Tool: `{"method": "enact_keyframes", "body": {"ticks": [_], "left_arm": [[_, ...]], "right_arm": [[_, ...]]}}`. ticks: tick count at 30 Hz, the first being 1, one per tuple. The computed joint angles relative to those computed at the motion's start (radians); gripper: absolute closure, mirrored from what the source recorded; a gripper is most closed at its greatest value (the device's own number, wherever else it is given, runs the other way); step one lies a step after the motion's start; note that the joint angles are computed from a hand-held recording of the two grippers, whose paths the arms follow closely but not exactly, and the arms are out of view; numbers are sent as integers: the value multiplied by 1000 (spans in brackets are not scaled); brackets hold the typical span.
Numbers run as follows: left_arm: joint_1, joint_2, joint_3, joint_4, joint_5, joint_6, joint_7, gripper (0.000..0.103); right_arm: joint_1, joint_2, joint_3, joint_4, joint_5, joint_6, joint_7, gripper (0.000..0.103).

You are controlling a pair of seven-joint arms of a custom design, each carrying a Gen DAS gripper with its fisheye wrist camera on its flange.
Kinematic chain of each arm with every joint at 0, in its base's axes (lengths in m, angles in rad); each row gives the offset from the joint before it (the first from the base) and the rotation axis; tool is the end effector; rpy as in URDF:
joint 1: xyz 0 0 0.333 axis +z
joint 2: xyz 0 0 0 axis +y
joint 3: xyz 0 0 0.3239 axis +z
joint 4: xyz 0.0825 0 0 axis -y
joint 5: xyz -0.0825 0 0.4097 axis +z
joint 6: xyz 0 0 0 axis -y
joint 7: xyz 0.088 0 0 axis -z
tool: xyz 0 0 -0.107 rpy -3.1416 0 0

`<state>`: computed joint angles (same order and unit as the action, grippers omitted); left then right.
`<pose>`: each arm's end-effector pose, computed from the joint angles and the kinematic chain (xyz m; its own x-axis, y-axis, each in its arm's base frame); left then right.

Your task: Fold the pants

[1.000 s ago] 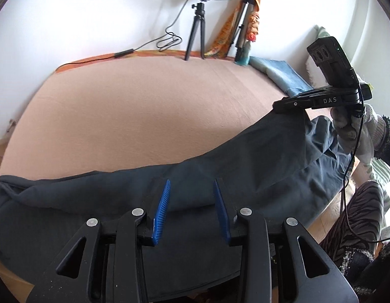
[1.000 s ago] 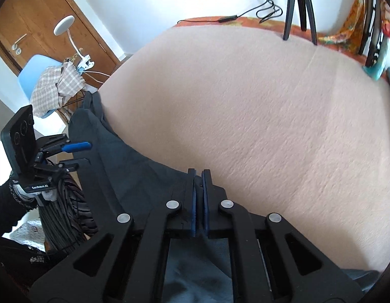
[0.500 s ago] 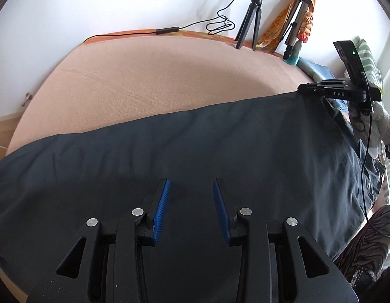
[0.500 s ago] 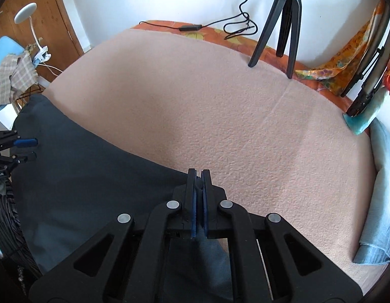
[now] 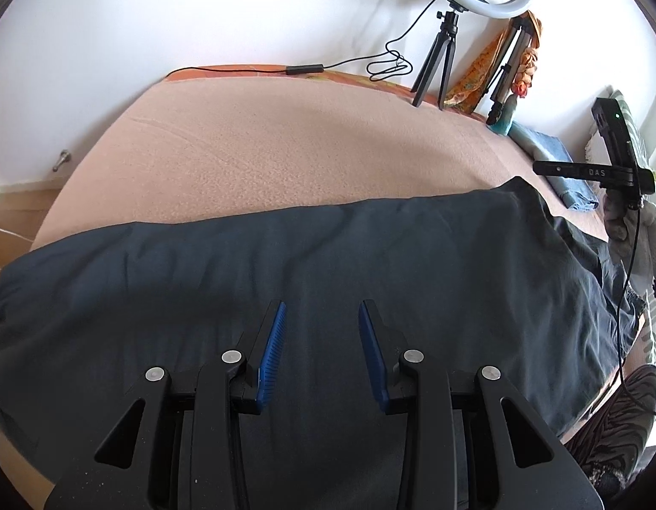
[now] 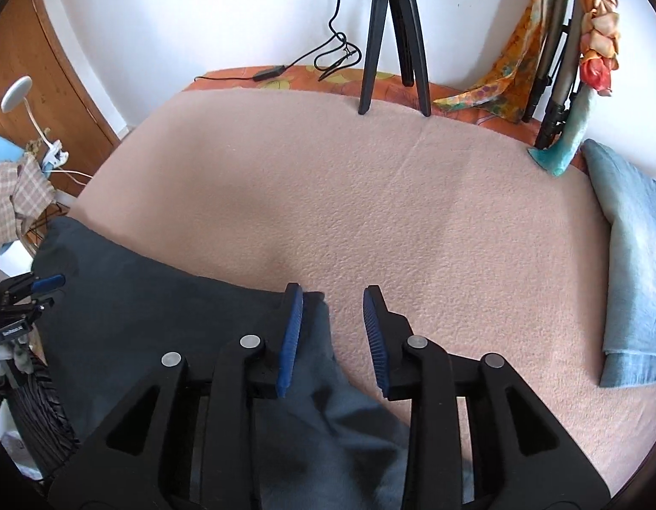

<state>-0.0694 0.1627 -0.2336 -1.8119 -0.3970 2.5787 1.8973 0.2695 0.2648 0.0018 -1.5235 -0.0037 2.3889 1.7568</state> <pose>0.6488 -0.1865 0.5174 -0.3945 -0.8945 0.2101 -0.7761 0.2021 -0.5973 0.6892 0.1915 0.5776 0.1172 -0.9879 -0.1014 -0.8302 -0.0414 -0.5560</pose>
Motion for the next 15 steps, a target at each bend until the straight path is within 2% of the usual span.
{"method": "enact_keyframes", "body": {"ticks": [4,6,10,13,15], "left_arm": [[14,-47,7,-51,-65,20,0,70],[17,-63,17,-66,-98,24,-13,70],[22,-118,49,-128,-121,33,-56,69],[33,-151,79,-170,-187,44,-99,59],[43,-175,102,-200,-239,56,-110,59]], "right_arm": [[-19,-105,34,-139,129,61,-59,71],[-19,-128,44,-184,173,67,-77,65],[-3,-149,47,-255,171,107,-20,61],[9,-168,50,-308,170,159,37,61],[19,-178,54,-334,155,182,75,56]]}}
